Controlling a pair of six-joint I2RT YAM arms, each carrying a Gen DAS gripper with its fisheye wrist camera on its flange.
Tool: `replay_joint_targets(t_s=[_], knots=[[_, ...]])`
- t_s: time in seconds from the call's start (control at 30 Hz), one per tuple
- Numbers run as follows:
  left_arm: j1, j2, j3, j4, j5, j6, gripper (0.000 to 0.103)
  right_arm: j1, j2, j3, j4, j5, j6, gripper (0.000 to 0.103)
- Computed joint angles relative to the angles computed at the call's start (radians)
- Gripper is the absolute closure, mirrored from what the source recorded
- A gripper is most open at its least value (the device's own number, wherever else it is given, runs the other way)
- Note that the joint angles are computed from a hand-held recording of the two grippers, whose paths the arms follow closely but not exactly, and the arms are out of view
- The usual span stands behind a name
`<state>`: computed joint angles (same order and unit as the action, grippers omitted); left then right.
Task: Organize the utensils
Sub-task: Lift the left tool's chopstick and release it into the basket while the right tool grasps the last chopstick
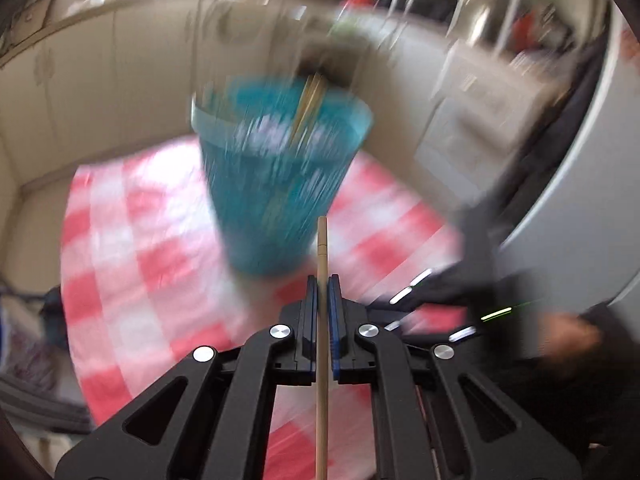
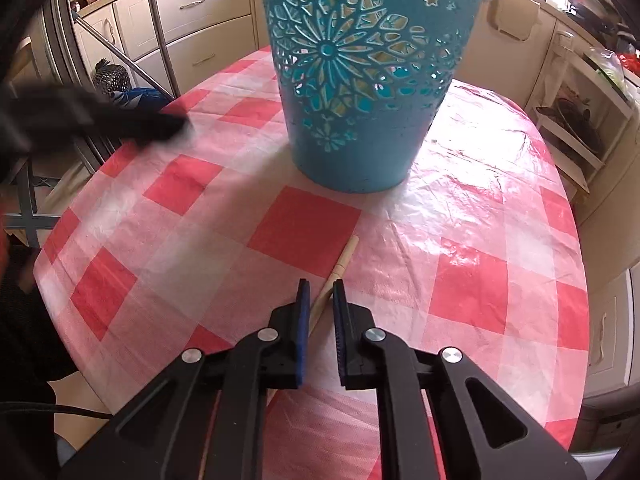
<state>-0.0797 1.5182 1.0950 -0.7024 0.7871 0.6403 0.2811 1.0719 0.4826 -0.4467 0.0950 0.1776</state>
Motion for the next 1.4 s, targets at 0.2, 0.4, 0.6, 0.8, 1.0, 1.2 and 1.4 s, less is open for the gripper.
replay_joint_targets(t_s=[0.2,0.4,0.6,0.8,1.0,1.2,1.4], knots=[[0.039,-0.1,-0.063,0.545,0.203,-0.592,0.098,0.023,0.017,0.006,0.012,0.011,0.017,0.091],[-0.101,-0.109,-0.125,1.03,-0.109,-1.0,0.098,0.003,0.003,-0.008,0.023,-0.01,-0.011,0.091],[-0.253,-0.006,-0.088,1.139,-0.441,-0.991,0.098,-0.013,0.038,0.003,0.054,-0.025,-0.041,0.091],[-0.278,0.103,-0.051,1.191,-0.546,-1.021,0.098,-0.049,0.073,0.017,0.081,-0.055,-0.078,0.091],[-0.29,0.147,-0.071,1.239,-0.605,-0.992,0.098,-0.034,0.072,0.018,0.075,-0.033,-0.084,0.091],[-0.291,0.134,-0.127,1.239,-0.596,-0.95,0.098,-0.041,0.068,0.018,0.069,-0.032,-0.096,0.091],[-0.24,0.08,-0.169,1.149,-0.528,-0.896,0.095,-0.115,0.034,0.016,0.044,-0.087,-0.101,0.084]])
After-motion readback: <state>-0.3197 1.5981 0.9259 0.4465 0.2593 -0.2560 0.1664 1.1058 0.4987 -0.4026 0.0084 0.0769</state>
